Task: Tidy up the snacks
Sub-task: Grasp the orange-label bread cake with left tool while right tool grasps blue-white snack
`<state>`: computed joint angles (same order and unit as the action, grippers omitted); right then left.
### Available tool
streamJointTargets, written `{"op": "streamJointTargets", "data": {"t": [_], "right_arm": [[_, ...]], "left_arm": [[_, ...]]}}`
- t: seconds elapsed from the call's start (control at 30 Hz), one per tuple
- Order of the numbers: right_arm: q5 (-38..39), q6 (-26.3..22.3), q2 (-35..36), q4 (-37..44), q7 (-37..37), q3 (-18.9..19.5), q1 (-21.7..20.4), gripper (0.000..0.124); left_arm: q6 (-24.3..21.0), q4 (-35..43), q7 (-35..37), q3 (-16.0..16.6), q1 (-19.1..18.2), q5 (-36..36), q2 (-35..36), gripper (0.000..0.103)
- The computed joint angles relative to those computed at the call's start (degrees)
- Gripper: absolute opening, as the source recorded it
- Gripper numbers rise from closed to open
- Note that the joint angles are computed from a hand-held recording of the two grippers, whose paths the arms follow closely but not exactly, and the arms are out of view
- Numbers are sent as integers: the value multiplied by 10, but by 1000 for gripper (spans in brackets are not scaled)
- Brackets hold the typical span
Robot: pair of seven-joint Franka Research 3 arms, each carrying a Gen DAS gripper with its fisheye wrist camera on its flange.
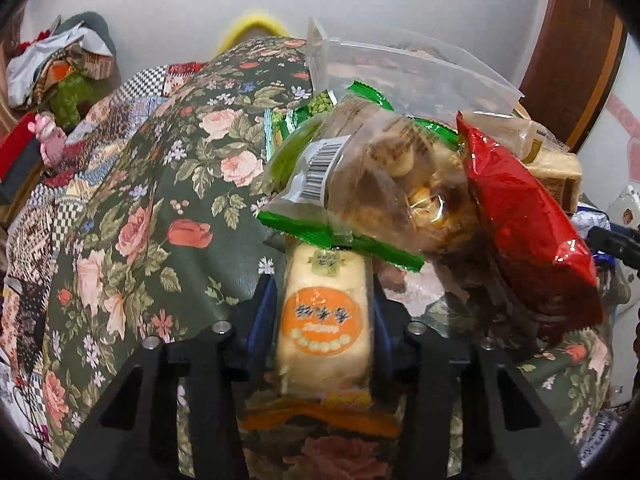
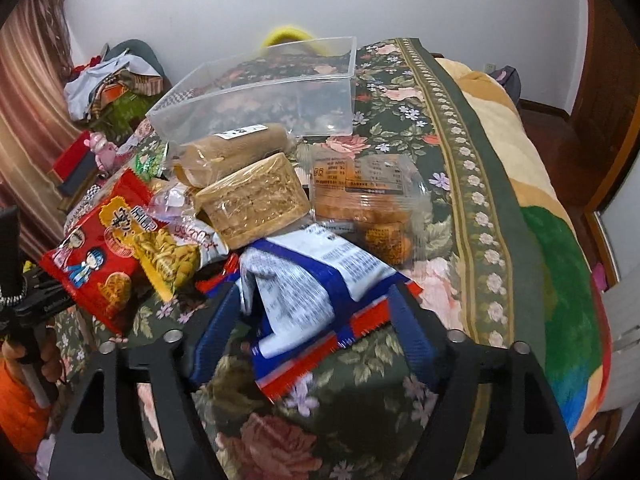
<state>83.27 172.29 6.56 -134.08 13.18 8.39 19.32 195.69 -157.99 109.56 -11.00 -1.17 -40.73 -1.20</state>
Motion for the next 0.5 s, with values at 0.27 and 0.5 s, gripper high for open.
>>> {"op": "streamJointTargets", "data": {"t": [0.27,0.5], "right_arm": [[-15,17,30,28,-4,8,0,87],[-56,3,34,28,30,12,-9,89]], "left_arm": [[21,16,113,2,-37,-119,8,34],[19,0,98,-11,-29,-107,-17,34]]}}
